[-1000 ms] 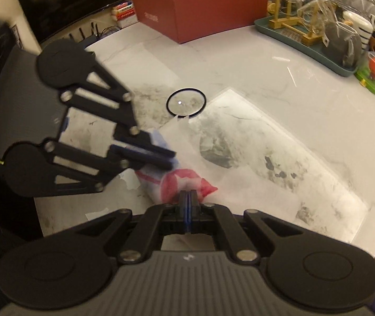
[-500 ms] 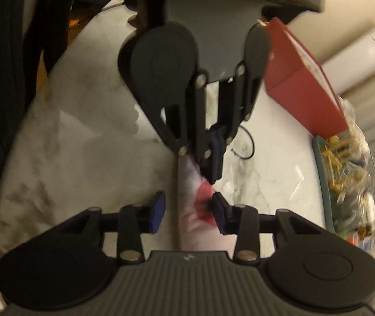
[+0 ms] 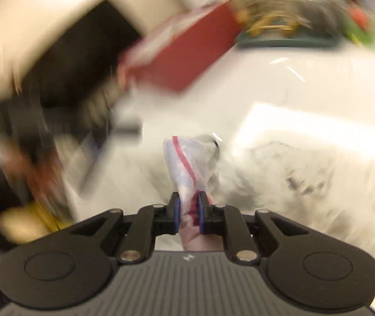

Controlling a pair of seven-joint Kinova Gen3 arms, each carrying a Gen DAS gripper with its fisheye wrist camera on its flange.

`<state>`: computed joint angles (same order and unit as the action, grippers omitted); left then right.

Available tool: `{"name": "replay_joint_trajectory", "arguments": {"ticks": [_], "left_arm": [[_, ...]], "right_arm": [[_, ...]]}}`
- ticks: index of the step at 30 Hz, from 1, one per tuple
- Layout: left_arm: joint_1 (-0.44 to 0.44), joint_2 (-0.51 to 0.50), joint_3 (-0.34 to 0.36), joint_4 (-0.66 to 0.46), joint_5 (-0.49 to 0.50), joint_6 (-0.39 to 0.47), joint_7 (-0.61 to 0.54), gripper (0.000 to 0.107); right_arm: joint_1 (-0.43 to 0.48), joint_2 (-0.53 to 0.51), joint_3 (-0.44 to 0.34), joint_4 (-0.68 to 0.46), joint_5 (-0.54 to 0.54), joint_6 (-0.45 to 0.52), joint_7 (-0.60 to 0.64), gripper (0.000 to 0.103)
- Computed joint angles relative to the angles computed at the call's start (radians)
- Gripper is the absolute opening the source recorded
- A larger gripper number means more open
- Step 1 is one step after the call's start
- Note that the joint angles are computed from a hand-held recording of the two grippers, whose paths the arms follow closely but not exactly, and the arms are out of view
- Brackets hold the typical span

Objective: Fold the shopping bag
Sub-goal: 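Lift the rolled white bag upright off the table with the right tool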

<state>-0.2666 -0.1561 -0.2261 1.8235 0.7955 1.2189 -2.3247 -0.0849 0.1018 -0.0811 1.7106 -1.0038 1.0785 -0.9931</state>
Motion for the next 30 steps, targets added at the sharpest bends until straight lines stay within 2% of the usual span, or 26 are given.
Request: {"name": "replay_joint_trajectory", "arguments": {"ticks": [3, 5, 7, 10, 15, 18, 20, 22, 26, 27, 28, 29, 30], "left_arm": [[-0.002, 0.006, -0.014, 0.022, 0.058, 0.054, 0.023, 0.001], [0.001, 0.012, -0.019, 0.039, 0.102, 0.088, 0.040, 0.001], [0.003, 0.010, 0.011, 0.041, 0.096, 0.091, 0.055, 0.001], [0.019, 0.009, 0.030, 0.045, 0.088, 0.092, 0.072, 0.001], [0.015, -0.013, -0.001, 0.067, 0.138, 0.136, 0.070, 0.001], [-0.039, -0.013, 0.029, 0.071, 0.170, 0.175, 0.017, 0.001], [-0.037, -0.001, -0.024, 0.098, 0.242, 0.227, -0.052, 0.001], [-0.035, 0.020, -0.084, 0.117, 0.307, 0.294, -0.099, 0.001], [-0.082, 0.026, -0.059, 0.108, 0.317, 0.333, -0.115, 0.001], [-0.092, 0.034, -0.058, 0.106, 0.317, 0.342, -0.105, 0.006], [-0.102, 0.040, -0.055, 0.106, 0.318, 0.341, -0.092, 0.020], [-0.113, 0.040, -0.053, 0.109, 0.316, 0.335, -0.074, 0.030], [-0.124, 0.038, -0.052, 0.112, 0.310, 0.326, -0.053, 0.051]], "right_arm": [[0.139, -0.011, -0.099, 0.066, -0.122, 0.028, -0.017, 0.012], [0.177, -0.028, -0.132, 0.124, -0.203, 0.010, 0.015, 0.012], [0.151, -0.029, -0.098, 0.165, -0.285, 0.022, 0.079, 0.012], [0.047, -0.047, 0.018, 0.208, -0.377, 0.056, 0.137, 0.012], [0.032, -0.092, 0.051, 0.218, -0.374, 0.057, 0.121, 0.012], [0.025, -0.105, 0.061, 0.208, -0.341, 0.084, 0.095, 0.012], [0.034, -0.099, 0.077, 0.223, -0.371, 0.134, 0.097, 0.013], [0.038, -0.097, 0.080, 0.246, -0.409, 0.143, 0.107, 0.013], [0.030, -0.117, 0.075, 0.263, -0.430, 0.126, 0.096, 0.013], [0.028, -0.118, 0.075, 0.271, -0.442, 0.125, 0.098, 0.013], [0.027, -0.119, 0.076, 0.285, -0.465, 0.125, 0.106, 0.013], [0.028, -0.121, 0.079, 0.301, -0.492, 0.128, 0.118, 0.013], [0.028, -0.125, 0.081, 0.315, -0.516, 0.128, 0.129, 0.013]]}}
